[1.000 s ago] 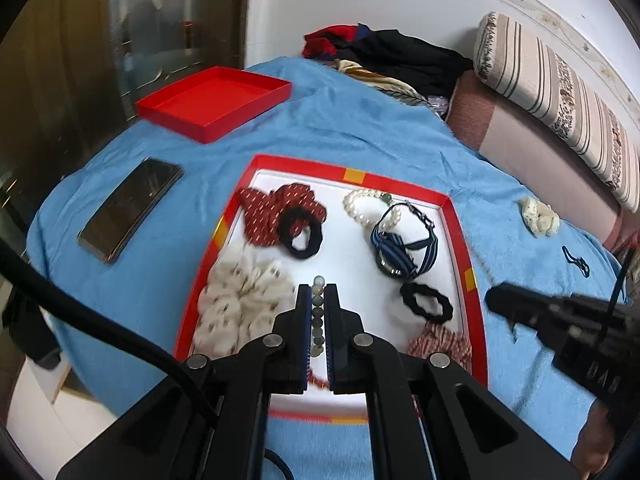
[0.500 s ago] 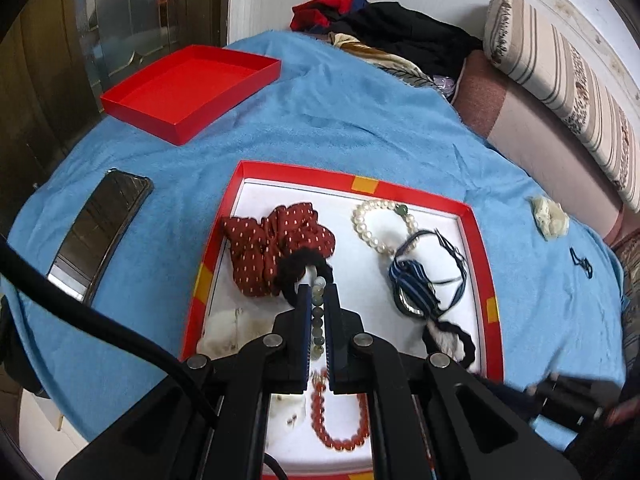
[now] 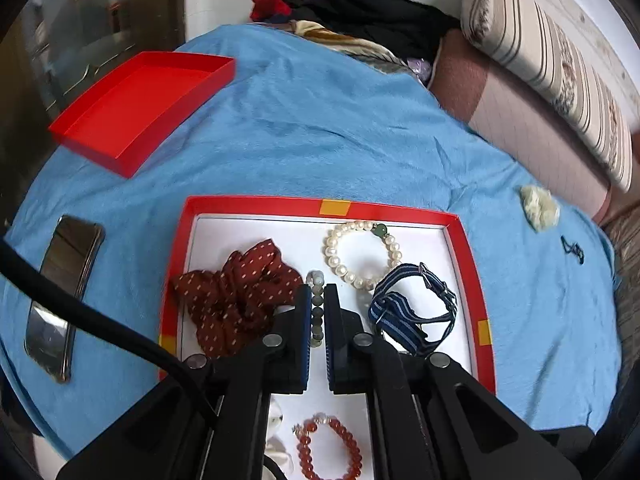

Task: Organize jewelry
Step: 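Open both tools to release the pearl bracelet and hair clip in the tray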

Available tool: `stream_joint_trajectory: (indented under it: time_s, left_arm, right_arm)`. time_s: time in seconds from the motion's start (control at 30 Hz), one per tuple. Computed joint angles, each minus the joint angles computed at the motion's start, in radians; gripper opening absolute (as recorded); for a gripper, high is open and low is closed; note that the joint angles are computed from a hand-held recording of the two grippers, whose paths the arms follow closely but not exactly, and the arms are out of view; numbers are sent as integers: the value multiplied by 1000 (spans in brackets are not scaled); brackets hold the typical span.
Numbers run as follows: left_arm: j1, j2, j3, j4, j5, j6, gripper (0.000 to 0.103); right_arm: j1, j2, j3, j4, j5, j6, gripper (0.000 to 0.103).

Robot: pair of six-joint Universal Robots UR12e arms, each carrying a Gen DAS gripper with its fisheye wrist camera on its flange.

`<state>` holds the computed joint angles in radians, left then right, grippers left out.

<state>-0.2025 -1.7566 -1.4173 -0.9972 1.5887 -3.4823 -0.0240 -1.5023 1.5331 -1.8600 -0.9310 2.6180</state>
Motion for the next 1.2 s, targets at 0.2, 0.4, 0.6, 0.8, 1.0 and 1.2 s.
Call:
stream_joint_trajectory:
  time_s: [0.2,0.4,0.6,0.8,1.0,1.2]
  left_arm:
    - [8,-11,6,-4,-14,-23,5]
    - [13,2,-5,1,-15,-48,11]
    - [5,32,-18,52,11,-70,34]
    - [-22,64,-22,82,111,-78,48]
    - [-50,92,-29,79,195,-99,53]
    - [-85,108,-34,54,256,-109,55]
  right_arm:
    - [12,12,3,-7,-23,7,9]
    - [12,25,-4,-5,-42,32,10]
    - [3,17,-1,-14,-37,49,18]
    - [-13,-11,9,-48,-18,62,30]
    - [-37,-46,28,-66,-19,60,30]
    - [-75,-84,55,-71,-30,60,33]
